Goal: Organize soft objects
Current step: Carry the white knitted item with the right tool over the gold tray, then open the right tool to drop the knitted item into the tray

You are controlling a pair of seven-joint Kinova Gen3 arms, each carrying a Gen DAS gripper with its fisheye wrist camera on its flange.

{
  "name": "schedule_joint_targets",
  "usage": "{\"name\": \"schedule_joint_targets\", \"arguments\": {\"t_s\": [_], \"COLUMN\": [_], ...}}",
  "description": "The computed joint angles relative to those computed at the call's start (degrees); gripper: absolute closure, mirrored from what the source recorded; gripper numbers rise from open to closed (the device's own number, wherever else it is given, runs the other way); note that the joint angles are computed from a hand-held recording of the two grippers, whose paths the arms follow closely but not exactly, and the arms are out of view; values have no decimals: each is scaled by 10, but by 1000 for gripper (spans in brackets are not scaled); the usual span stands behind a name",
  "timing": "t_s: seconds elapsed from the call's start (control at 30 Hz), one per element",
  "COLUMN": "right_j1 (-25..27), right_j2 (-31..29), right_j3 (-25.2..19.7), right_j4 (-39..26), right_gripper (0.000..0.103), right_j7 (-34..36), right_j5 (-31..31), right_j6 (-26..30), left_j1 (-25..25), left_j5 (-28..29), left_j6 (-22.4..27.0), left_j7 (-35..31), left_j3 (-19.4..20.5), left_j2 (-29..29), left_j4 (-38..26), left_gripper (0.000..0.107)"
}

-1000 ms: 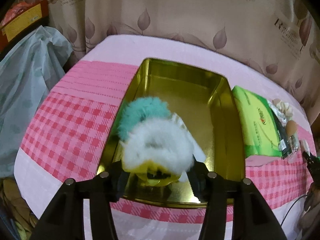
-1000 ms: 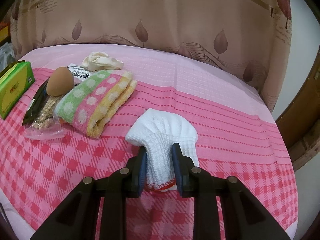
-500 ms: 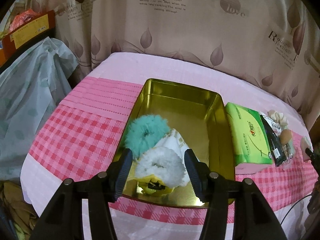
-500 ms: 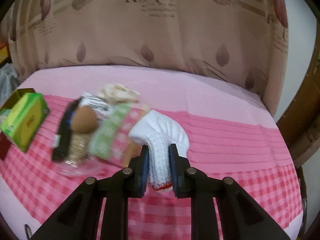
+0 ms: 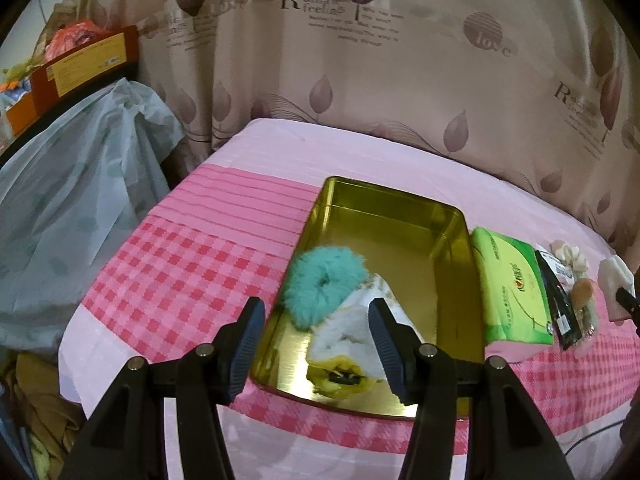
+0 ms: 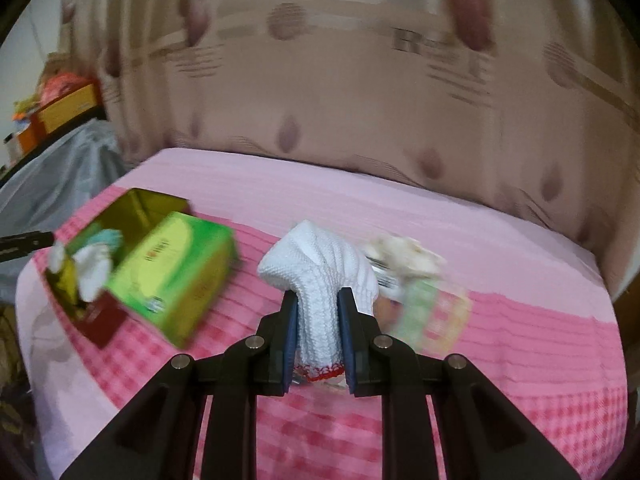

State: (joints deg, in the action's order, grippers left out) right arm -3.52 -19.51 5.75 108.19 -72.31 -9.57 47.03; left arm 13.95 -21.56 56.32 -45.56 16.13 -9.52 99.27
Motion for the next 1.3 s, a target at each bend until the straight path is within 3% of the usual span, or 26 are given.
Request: {"name": "schedule_joint_targets", "arguments": {"t_s": [0.4, 0.63, 0.9, 1.3], "right_j1": [-89, -124, -152, -181], "right_j2": [63, 132, 206, 273], "right_j3": [-80, -112, -141, -148], "right_j4": [-39, -88, -141, -157], "right_gripper": [86, 86, 86, 82], "right_j7": [-27, -48, -99, -155], "right_j5": [-50, -52, -14, 29], "right_j6": [-17, -23, -28, -23], "left_j1": [-20, -20, -26, -32], "left_j5": [-18, -25, -28, -17], "left_j6": [13, 16, 15, 11], "left_j7": [31, 36, 49, 41], "left_j3": [-1, 0, -6, -12], "left_j2": [-10, -7, -9, -8], "left_j4": [5, 4, 7, 7], "left_gripper": [52, 52, 52, 52]}}
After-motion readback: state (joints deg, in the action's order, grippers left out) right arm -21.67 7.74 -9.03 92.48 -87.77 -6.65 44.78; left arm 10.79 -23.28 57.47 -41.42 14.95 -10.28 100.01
